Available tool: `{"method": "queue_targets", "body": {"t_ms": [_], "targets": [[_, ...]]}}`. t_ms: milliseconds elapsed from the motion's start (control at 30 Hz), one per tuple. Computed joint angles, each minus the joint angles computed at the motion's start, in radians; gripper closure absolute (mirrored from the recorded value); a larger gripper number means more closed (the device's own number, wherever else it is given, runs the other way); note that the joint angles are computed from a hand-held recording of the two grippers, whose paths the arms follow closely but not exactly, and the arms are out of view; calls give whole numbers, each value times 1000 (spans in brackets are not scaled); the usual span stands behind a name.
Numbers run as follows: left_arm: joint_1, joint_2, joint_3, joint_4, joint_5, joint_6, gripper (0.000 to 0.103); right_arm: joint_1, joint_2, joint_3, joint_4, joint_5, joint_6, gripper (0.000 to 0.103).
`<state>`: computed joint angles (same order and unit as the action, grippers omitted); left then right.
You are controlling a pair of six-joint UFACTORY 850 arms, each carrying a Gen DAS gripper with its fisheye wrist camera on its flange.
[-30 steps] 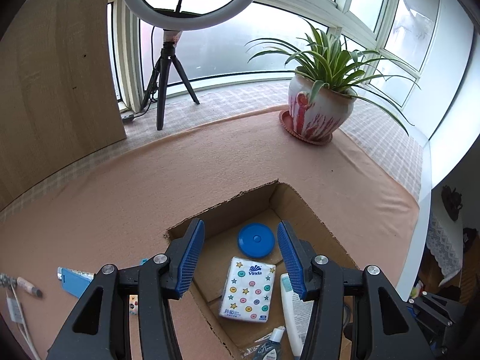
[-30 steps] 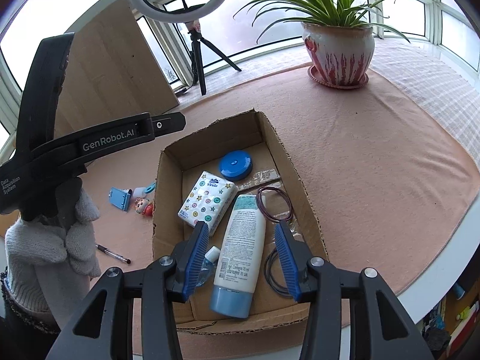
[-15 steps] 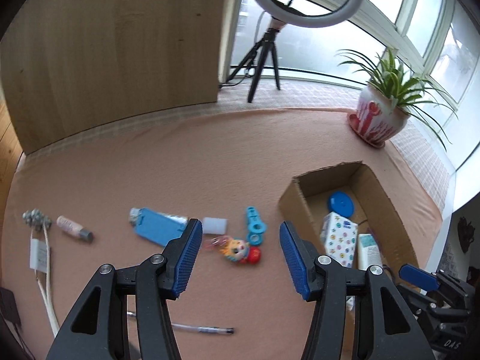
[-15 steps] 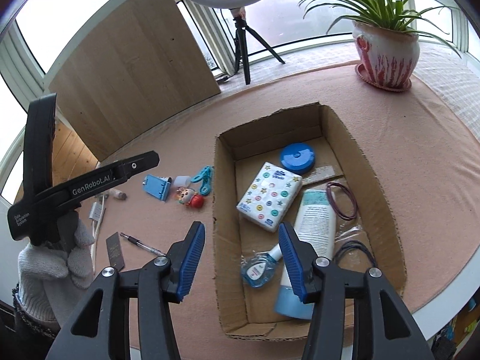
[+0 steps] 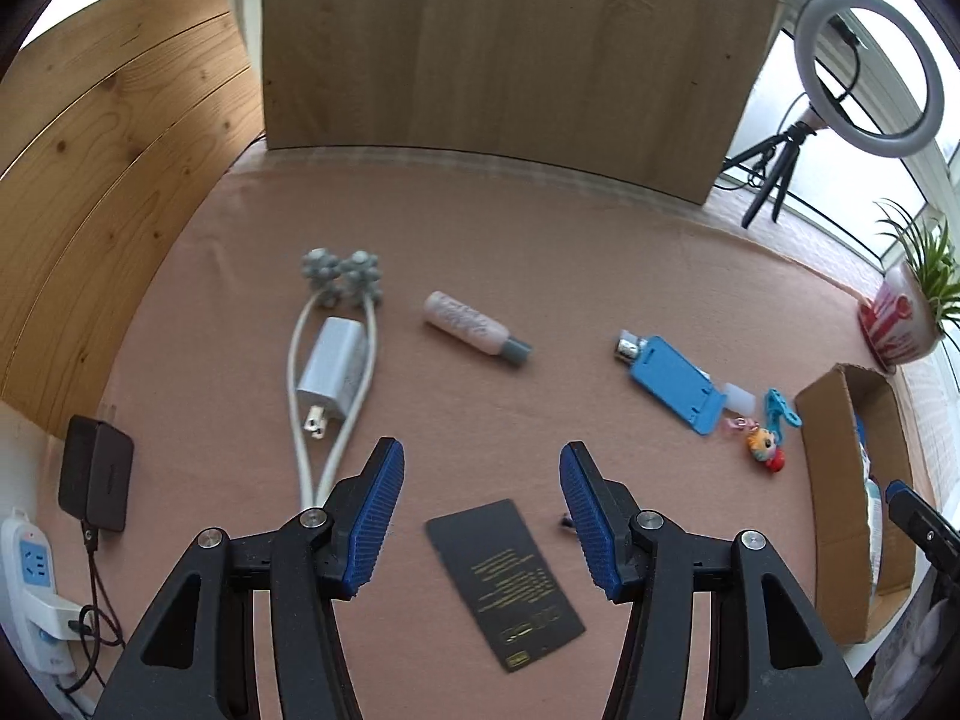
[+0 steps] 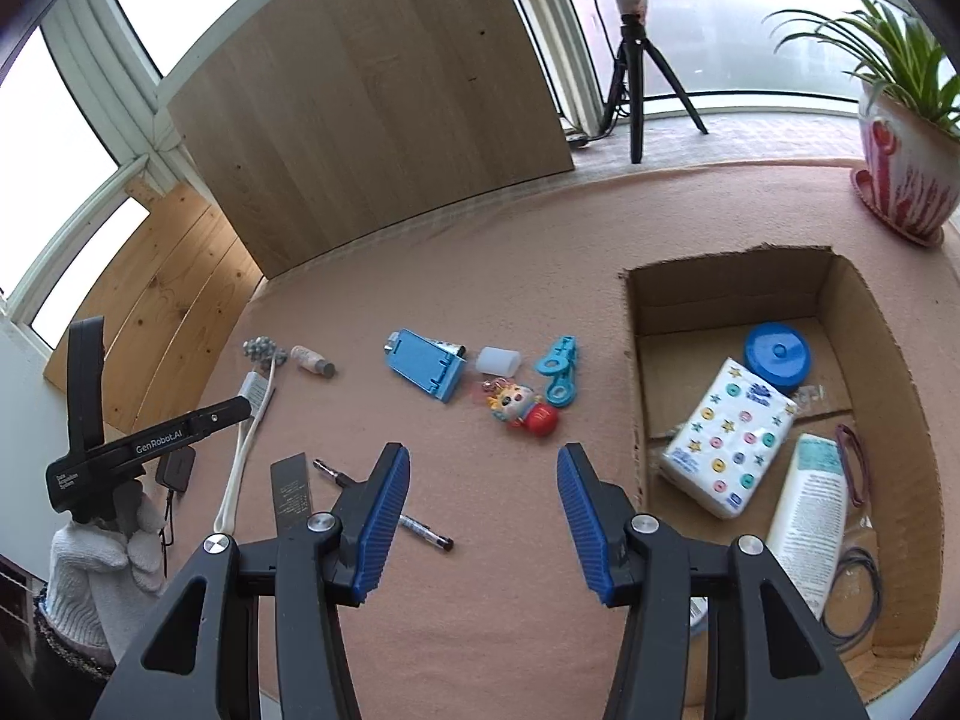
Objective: Organize objects
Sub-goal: 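Move both tools back over the remaining items on the table, then grasp the blue phone stand with the left gripper while the right gripper grasps the patterned lighter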
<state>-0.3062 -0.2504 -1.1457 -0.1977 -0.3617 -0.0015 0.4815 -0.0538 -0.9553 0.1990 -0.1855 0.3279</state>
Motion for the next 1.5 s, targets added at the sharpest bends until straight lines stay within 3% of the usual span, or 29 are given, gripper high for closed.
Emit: {"method": "queue_targets", "body": {"t_ms": [67, 133, 267, 400, 533, 667, 767, 1000, 1167, 1500], "targets": [[24, 7, 14, -13, 3, 13, 45, 4, -26, -24, 34, 15, -46, 56], [36, 4, 16, -12, 1, 13, 45, -1, -59, -55, 201, 21, -223, 56], [56, 9, 30, -34, -2, 33, 45, -33, -170, -175, 409, -92, -437, 56], [67, 18, 46, -72, -2, 65, 45, -60, -284, -294, 541, -201, -541, 56], [82, 28, 61, -124, -3, 105, 45, -59, -393, -413, 512, -259, -503, 58], [97, 41, 71, -159, 4, 126, 45, -60, -494, -525, 407, -317, -373, 71], [110, 50, 80, -181, 5, 140, 45, -66, -545, -576, 386, -363, -321, 74], [125, 50, 90, -219, -3, 171, 45, -67, -569, -597, 317, -384, -237, 74], [122, 44, 83, -255, -10, 205, 45, -67, -570, -578, 434, -406, -307, 74], [105, 36, 75, -254, -13, 206, 45, -18, -590, -593, 501, -435, -371, 74]]}}
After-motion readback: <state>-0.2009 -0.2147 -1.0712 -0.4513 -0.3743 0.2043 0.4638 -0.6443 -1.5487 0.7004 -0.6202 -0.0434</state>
